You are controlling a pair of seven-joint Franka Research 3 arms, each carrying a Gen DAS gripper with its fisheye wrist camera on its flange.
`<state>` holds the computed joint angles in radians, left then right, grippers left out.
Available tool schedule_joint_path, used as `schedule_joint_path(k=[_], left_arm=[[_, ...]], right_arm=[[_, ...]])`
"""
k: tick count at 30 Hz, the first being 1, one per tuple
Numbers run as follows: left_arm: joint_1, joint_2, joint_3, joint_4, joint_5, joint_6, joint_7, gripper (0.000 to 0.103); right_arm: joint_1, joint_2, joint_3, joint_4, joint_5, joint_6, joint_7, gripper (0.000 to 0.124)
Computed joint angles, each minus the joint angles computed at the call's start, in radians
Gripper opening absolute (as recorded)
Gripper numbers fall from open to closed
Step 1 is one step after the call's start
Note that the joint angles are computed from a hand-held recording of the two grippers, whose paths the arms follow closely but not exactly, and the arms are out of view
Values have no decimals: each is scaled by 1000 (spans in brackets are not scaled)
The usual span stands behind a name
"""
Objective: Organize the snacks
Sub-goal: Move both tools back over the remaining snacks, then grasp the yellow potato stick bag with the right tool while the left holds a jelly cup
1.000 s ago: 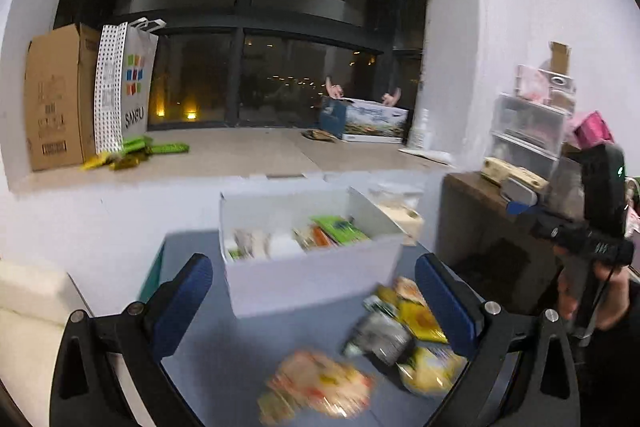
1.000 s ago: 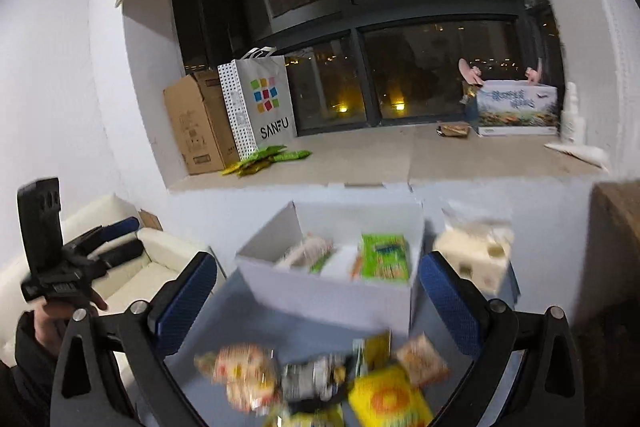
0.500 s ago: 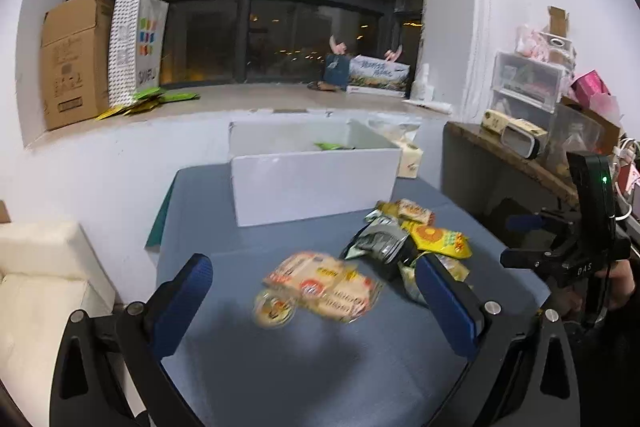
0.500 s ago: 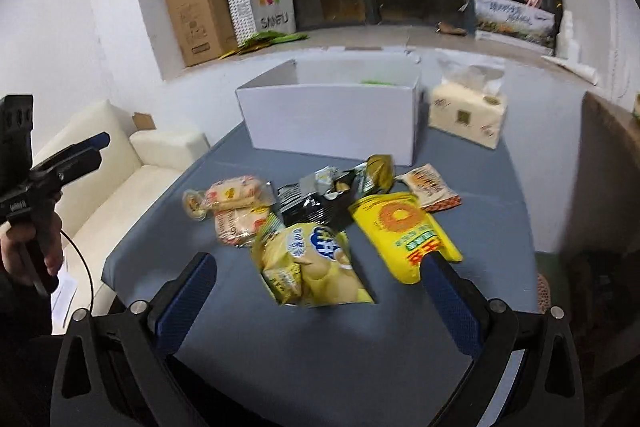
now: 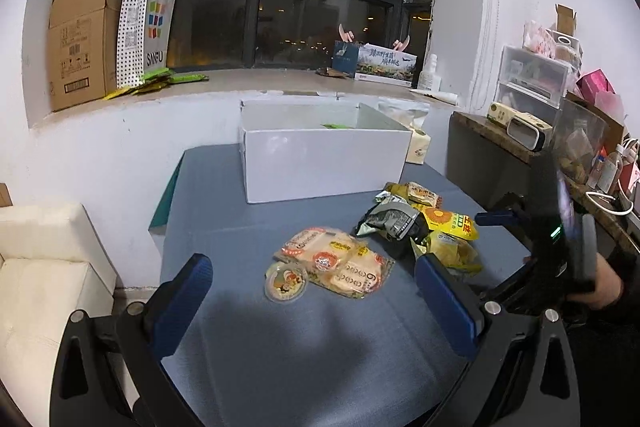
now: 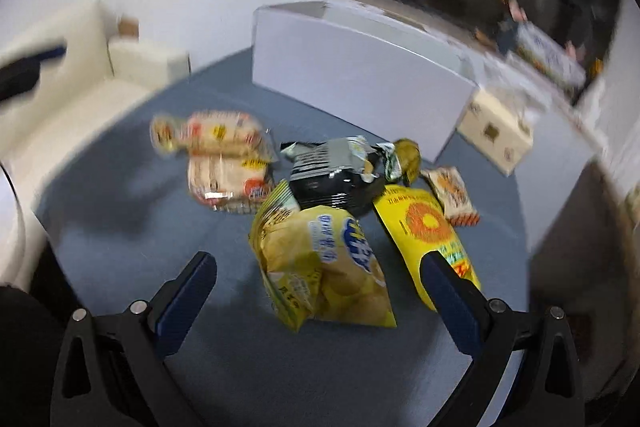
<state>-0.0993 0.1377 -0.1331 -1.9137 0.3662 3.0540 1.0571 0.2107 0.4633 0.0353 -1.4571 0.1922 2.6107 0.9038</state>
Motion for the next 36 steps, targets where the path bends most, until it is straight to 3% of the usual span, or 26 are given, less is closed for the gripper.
schedule_joint_path(k=[4,8,9,10,11,12,13,15,17,20,21,25,28,31,33,34,36], left_arm=[[-7,17,7,5,14,-11,-12,103],[14,56,-25,20,-54,-33,42,103],[-15,64,9,24,-8,-31,-7,103],[-32,77,31,33,27,-34,-44,103],[-22,89,18,42,10,-46,-27,103],[-4,111,-5,61,-18,-72,5,103],[-9,128,1,76,-12,-84,4,103],[22,161,-38,107,-61,-112,77,103],[11,191,-23,146,-55,-136,92,103],[35,236,-45,210,-89,-172,172,103],[59,254,-71,232,-120,-183,228,103],[92,308,-99,314,-195,-246,358,102],[36,354,-39,390,-160,-319,329,97],[25,390,-38,438,-164,-367,336,79],[23,421,-44,485,-180,-411,342,58],[13,421,-34,481,-172,-392,329,50],[35,426,-59,480,-213,-372,338,51]], right_arm=[[132,30,-135,-26,-245,91,167,103],[184,66,-196,-18,-399,129,257,103],[190,76,-206,-9,-424,131,281,102],[184,90,-207,10,-436,122,314,90],[154,96,-172,32,-394,92,291,63],[110,105,-121,64,-331,43,255,61],[87,103,-105,75,-294,31,263,59],[44,95,-70,81,-230,21,241,56],[-40,81,12,94,-80,-25,180,55],[-222,109,171,216,290,-263,60,55],[-258,117,193,241,370,-318,42,55],[-320,98,206,242,561,-376,-7,55],[-337,65,197,201,667,-380,-35,55],[-315,23,164,146,710,-348,-53,56],[-295,16,141,135,724,-348,-60,56],[-288,20,131,140,728,-356,-60,56],[-277,26,118,144,730,-371,-60,56]])
